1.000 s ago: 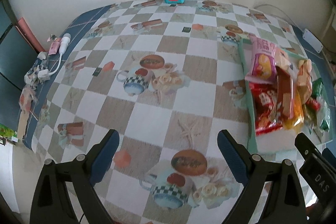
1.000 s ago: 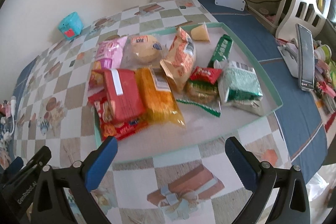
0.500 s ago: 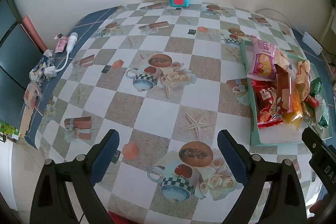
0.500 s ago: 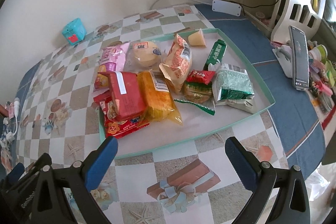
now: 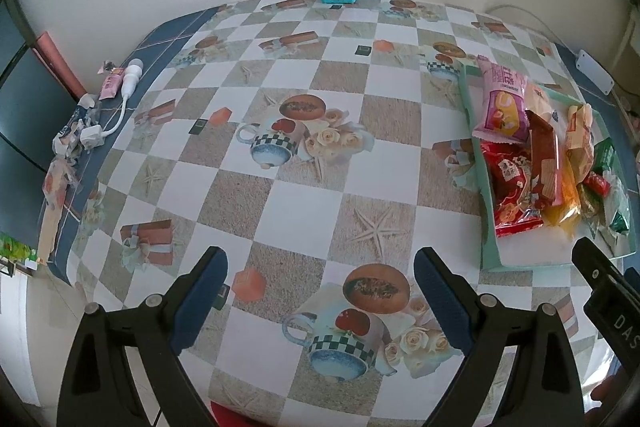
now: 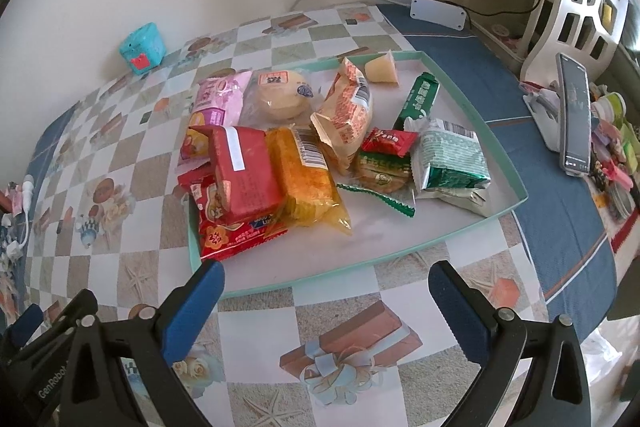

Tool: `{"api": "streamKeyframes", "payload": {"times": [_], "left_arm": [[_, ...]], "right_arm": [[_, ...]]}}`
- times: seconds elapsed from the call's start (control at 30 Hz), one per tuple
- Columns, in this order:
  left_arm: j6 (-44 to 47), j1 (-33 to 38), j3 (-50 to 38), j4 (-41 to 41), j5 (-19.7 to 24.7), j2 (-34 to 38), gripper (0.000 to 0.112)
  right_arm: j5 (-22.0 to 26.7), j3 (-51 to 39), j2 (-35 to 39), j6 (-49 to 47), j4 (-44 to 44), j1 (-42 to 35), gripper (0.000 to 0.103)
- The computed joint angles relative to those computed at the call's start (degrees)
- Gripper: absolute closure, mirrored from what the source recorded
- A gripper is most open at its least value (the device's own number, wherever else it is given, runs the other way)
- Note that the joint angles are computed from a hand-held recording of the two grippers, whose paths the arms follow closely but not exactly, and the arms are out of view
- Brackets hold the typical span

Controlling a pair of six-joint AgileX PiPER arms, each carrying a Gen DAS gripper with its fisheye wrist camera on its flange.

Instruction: Organize snacks

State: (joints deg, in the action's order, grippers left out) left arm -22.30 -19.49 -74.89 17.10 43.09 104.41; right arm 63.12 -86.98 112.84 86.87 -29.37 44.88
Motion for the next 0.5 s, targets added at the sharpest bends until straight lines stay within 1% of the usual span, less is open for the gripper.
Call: {"api": "streamKeyframes", "payload": {"times": [0.5], "left_arm": [[1.99, 1.28, -0.71, -1.03, 0.09, 0.85, 0.018]], "right_arm": [[-0.62, -1.35, 1.55, -2.95, 1.59, -0.68, 0.000]]}}
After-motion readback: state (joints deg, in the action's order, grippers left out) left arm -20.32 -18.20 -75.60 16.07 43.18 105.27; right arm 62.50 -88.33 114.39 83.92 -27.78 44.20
